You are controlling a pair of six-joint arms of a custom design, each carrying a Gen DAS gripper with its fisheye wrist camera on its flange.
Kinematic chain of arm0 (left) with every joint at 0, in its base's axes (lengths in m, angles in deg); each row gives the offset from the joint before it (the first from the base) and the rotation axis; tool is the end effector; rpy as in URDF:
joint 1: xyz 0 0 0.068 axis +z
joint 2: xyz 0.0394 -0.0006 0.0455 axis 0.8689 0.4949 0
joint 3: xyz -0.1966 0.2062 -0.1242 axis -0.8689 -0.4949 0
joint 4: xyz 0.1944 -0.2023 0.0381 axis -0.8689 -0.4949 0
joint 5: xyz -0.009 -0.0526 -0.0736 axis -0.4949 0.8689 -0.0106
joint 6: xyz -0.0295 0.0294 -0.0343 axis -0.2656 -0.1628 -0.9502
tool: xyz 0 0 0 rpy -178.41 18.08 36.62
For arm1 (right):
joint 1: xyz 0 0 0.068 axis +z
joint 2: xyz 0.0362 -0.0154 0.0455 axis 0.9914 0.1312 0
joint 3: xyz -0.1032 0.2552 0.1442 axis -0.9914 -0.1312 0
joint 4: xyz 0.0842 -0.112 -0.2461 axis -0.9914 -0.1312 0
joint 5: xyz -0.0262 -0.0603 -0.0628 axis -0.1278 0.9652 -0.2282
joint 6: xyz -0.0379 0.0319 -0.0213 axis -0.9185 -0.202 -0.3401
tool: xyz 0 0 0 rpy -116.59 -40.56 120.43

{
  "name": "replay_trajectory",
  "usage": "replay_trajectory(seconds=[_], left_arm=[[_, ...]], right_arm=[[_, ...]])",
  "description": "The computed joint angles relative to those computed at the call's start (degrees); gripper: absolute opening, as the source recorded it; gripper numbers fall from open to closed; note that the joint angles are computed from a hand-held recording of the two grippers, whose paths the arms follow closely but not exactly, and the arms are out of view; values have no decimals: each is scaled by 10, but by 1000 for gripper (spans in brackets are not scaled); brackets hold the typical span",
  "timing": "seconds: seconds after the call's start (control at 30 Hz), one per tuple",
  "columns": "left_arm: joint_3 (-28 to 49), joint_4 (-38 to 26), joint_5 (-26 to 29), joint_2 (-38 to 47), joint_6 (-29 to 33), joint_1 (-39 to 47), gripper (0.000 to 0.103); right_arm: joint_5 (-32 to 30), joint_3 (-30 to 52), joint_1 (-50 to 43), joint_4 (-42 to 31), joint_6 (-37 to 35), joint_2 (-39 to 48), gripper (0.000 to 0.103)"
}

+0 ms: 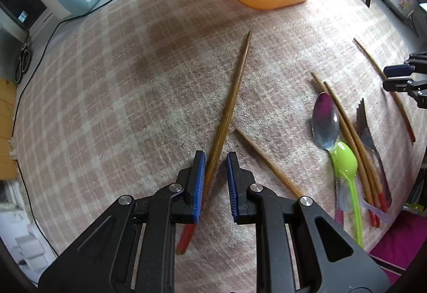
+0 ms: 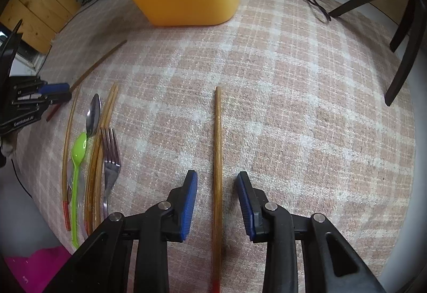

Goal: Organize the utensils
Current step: 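Close the left tool on a red-tipped chopstick while the right tool grasps another chopstick, then lift both held chopsticks and carry them over the yellow bucket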

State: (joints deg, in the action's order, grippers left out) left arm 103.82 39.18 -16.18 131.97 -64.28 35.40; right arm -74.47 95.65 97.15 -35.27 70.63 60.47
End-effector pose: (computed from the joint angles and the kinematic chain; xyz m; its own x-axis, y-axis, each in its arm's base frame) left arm 0.3554 -0.1665 0.2000 -0.7015 0.6835 -0.2016 0.6925 0.7206 0.0337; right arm 0.2706 0.0740 0.1790 -0.9789 -0.0277 -0.2024 -0.0553 0.9897 0.1317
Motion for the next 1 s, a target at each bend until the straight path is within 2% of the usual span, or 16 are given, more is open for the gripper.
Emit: replay_trajectory(seconds=[0.13, 0.2, 0.23, 0.3, 0.37, 0.4, 0.73, 0.87, 1.0], left_arm=[[7, 6, 8, 6, -11, -5, 13], [4, 10, 16, 4, -17, -4, 8], [13, 11, 17, 12, -17, -2, 8], [17, 22, 22, 20, -22, 2, 7], [12, 27, 36, 15, -37, 11, 7], [-7, 26, 43, -3, -40, 22, 4], [-53, 59, 120, -73, -82, 74, 4], [-79, 67, 141, -119, -107, 75, 4], [-68, 76, 160, -137, -147, 64, 4]], right_arm=[[27, 15, 23, -4, 2, 18, 28], [32, 13, 28, 0, 12, 19, 20], [29, 10, 27, 4, 16, 17, 19], [20, 3, 22, 10, 18, 12, 8], [6, -5, 6, 12, 12, 4, 4], [-3, -8, 2, 15, 13, 2, 4], [-34, -41, -27, 36, 16, -68, 4], [-50, -71, -32, 46, 31, -130, 4], [-64, -102, -46, 50, 42, -191, 4]])
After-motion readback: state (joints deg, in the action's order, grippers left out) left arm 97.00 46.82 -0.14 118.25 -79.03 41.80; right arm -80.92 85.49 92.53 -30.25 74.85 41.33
